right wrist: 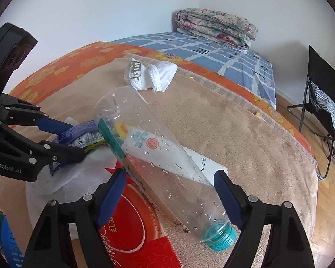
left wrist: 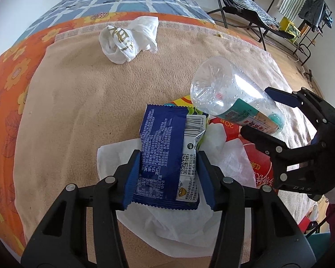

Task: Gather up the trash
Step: 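Grasp the blue snack wrapper with the left tool while the right tool grasps the clear bottle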

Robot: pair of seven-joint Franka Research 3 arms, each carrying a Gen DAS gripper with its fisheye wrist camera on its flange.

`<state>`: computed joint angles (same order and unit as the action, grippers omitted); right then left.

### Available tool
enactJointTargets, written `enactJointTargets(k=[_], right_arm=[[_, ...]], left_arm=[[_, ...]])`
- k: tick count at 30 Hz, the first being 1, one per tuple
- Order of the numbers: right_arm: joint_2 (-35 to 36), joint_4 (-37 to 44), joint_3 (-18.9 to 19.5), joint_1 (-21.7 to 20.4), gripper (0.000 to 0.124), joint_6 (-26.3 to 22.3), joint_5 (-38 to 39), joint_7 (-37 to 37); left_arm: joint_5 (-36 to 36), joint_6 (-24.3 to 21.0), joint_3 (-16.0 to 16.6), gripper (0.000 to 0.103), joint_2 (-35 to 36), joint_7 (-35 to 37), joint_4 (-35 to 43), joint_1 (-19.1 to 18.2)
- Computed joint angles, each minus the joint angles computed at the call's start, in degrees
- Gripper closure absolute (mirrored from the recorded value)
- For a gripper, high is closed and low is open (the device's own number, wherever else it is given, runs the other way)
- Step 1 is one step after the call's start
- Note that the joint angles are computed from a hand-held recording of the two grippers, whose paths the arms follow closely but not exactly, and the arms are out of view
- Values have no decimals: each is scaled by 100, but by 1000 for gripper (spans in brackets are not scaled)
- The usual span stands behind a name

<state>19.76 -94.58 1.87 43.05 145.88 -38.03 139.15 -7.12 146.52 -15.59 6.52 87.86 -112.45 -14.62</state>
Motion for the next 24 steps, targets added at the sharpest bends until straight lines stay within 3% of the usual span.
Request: enactJointTargets(k=[12, 17, 24], right_arm=[[-265, -349, 104, -141, 63, 251, 405, 137], [-371, -484, 140, -170, 64, 315, 428, 235], [-678, -789, 230, -221, 64, 403, 475, 446]], left_arm=[[-138, 122, 37, 56, -283, 52, -244, 1], [-617, -19, 54, 56, -386, 461, -292, 20], [-624, 3, 93, 56, -566, 575, -506, -53]])
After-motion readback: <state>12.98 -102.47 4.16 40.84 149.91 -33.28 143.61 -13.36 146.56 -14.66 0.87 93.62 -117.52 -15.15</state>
